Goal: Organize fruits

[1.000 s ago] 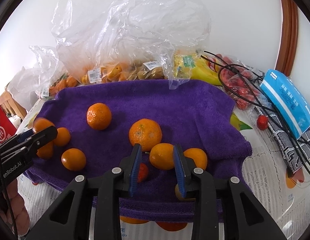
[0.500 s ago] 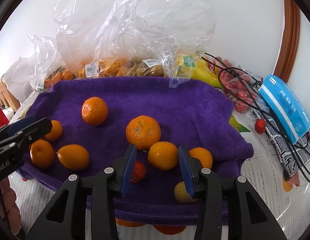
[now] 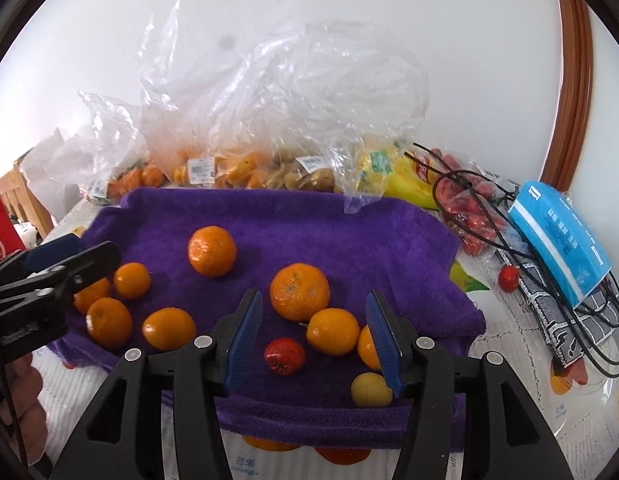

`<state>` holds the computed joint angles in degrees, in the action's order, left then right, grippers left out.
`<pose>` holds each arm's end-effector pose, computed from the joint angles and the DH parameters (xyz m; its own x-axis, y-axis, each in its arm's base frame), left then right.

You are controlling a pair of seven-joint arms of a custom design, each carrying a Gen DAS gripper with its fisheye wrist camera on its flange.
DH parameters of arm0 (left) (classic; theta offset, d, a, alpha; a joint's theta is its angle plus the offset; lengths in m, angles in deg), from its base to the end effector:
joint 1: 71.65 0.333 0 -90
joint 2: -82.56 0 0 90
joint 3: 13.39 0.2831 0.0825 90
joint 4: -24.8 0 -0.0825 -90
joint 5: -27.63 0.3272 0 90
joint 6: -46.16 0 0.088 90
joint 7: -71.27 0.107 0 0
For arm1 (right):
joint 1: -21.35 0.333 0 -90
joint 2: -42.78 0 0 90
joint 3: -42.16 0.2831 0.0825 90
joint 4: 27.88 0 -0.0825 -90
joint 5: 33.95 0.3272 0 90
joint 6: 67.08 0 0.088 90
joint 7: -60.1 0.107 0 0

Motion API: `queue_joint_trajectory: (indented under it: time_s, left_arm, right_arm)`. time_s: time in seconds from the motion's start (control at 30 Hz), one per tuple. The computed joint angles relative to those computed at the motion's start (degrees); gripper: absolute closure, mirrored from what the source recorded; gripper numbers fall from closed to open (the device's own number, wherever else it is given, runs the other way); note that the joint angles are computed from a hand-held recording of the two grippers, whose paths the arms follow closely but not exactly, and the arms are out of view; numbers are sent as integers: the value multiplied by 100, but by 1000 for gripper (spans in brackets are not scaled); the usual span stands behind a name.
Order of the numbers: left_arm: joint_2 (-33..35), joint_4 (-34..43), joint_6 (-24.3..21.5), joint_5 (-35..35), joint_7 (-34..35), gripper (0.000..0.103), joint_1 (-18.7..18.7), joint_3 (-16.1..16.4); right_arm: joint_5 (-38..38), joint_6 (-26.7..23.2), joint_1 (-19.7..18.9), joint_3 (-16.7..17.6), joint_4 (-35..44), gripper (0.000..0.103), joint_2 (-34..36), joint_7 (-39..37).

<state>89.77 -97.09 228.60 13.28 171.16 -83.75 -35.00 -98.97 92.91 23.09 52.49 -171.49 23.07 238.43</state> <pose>0.4818 -0.2844 0.4693 -0.5037 -0.8578 0.1024 -0.5539 0.2298 -0.8002 0.4016 0.1316 0.4517 -0.3083 -0.9493 -0.0615 -0.5833 0.2397 -0.7760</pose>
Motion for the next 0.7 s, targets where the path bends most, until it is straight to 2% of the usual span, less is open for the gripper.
queue_joint_trajectory:
  time_s: [0.03, 0.1, 0.13, 0.2, 0.27, 0.33, 0.43, 0.53, 0.7]
  left_arm:
    - [-37, 5, -72, -58, 51, 28, 21, -16]
    - [-137, 9, -130, -759, 665, 25, 387, -459]
    - [-190, 2, -141, -1048, 909, 23, 434, -535]
    - [-376, -70, -228, -1402, 1142, 23, 401, -501]
    - [-572, -143, -336, -2055, 1658, 22, 361, -499]
    - [-808, -282, -422, -2516, 2003, 21, 227, -390]
    - [-1258, -593, -645, -2742, 2133, 21, -10, -147]
    - [-1665, -883, -835, -2696, 2001, 21, -215, 62]
    - [-2492, -1518, -1014, -2672, 1858, 19, -694, 427]
  right_arm:
    - [1, 40, 1, -12, -22, 49, -41, 38]
    - [144, 215, 14, -82, -79, 49, -139, 9]
    - [271, 261, 17, -100, -108, 49, -194, -46]
    - [579, 186, 10, -57, -176, 49, -370, -146]
    - [1067, 117, 109, -90, -293, 47, -605, -478]
    - [1476, 5, 188, -82, -421, 46, -860, -770]
    - [1980, -407, 226, 125, -582, 43, -1333, -976]
    - [2518, -717, 347, 267, -773, 42, -1824, -1242]
    - [3301, -1544, 600, 597, -964, 42, -2633, -1575]
